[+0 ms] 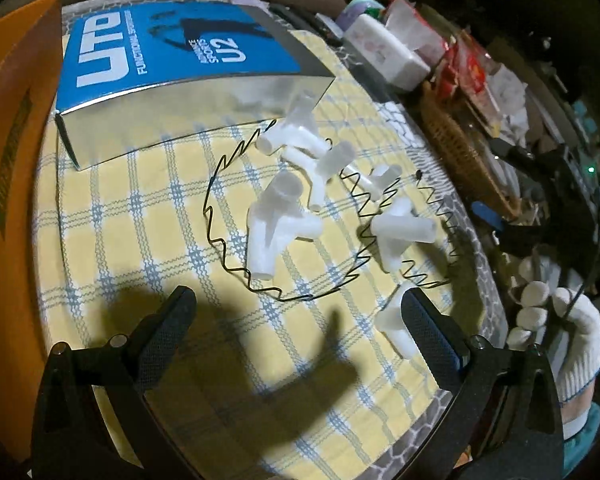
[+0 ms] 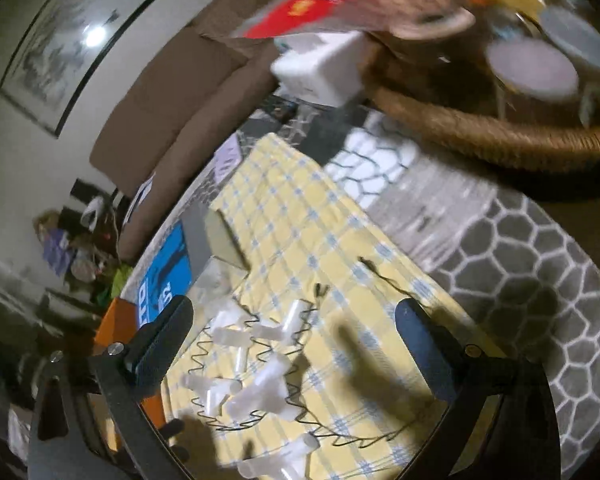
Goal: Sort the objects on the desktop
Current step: 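Grasp a white pipe tube with the left tool while the right tool grasps a white connector, then carry both white pieces over the orange box and open both tools inside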
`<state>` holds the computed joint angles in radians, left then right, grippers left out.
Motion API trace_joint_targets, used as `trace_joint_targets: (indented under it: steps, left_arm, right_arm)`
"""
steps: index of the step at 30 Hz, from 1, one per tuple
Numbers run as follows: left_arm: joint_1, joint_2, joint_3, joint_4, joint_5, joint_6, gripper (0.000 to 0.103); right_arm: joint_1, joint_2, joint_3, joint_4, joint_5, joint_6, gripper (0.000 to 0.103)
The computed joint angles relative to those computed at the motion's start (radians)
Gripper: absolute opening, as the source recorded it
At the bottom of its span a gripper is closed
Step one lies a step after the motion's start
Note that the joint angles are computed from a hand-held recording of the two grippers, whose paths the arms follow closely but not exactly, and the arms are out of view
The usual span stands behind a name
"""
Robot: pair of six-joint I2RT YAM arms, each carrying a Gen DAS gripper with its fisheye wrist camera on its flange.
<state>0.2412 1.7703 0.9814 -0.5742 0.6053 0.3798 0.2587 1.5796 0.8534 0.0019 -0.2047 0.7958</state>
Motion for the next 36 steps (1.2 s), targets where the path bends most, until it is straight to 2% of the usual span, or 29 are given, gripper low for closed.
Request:
trace_joint_targets:
  steps: [4,7,9,11,15,20,22,24,26,28,31,33,36]
  left_arm:
    - [-0.019,0.005,-0.008,0.045,-0.022,-0.033,0.103]
    - [-0.041,-0.04,-0.057,0.138,-0.078,-0.049,0.103]
    - [-0.061,-0.074,-0.088,0.2,-0.121,-0.052,0.102]
    - [-0.076,-0.109,-0.117,0.271,-0.156,-0.054,0.102]
    - [-0.105,-0.113,-0.119,0.353,-0.189,-0.066,0.099]
    - [-0.156,-0.058,-0.097,0.417,-0.242,-0.072,0.083]
    - [-0.171,-0.035,-0.091,0.429,-0.253,-0.072,0.075]
    - [-0.181,-0.014,-0.088,0.447,-0.258,-0.068,0.072]
    - [-0.183,0.001,-0.088,0.457,-0.249,-0.061,0.059]
    - [-0.186,0.019,-0.076,0.448,-0.245,-0.059,0.039]
    - [-0.179,0.041,-0.063,0.433,-0.221,-0.065,0.023]
    - [-0.168,0.041,-0.059,0.426,-0.199,-0.072,0.022]
    - [-0.15,0.032,-0.05,0.402,-0.155,-0.064,0.02]
  right_arm:
    - [0.01,0.039,0.017,-0.006,-0.058,-0.029,0.102]
    - [0.073,0.071,0.069,-0.058,-0.011,-0.093,0.099]
    - [0.124,0.074,0.097,-0.101,0.034,-0.136,0.088]
    - [0.172,0.077,0.117,-0.131,0.07,-0.171,0.082]
    - [0.243,0.099,0.17,-0.198,0.139,-0.221,0.08]
    - [0.297,0.147,0.238,-0.284,0.194,-0.259,0.076]
    - [0.305,0.174,0.258,-0.308,0.203,-0.269,0.069]
    - [0.305,0.202,0.274,-0.319,0.196,-0.278,0.061]
    - [0.307,0.225,0.285,-0.326,0.186,-0.286,0.056]
    - [0.311,0.248,0.295,-0.324,0.19,-0.292,0.051]
    - [0.309,0.278,0.311,-0.319,0.199,-0.297,0.041]
    - [0.301,0.28,0.3,-0.296,0.18,-0.298,0.029]
    - [0.292,0.263,0.274,-0.262,0.166,-0.299,0.022]
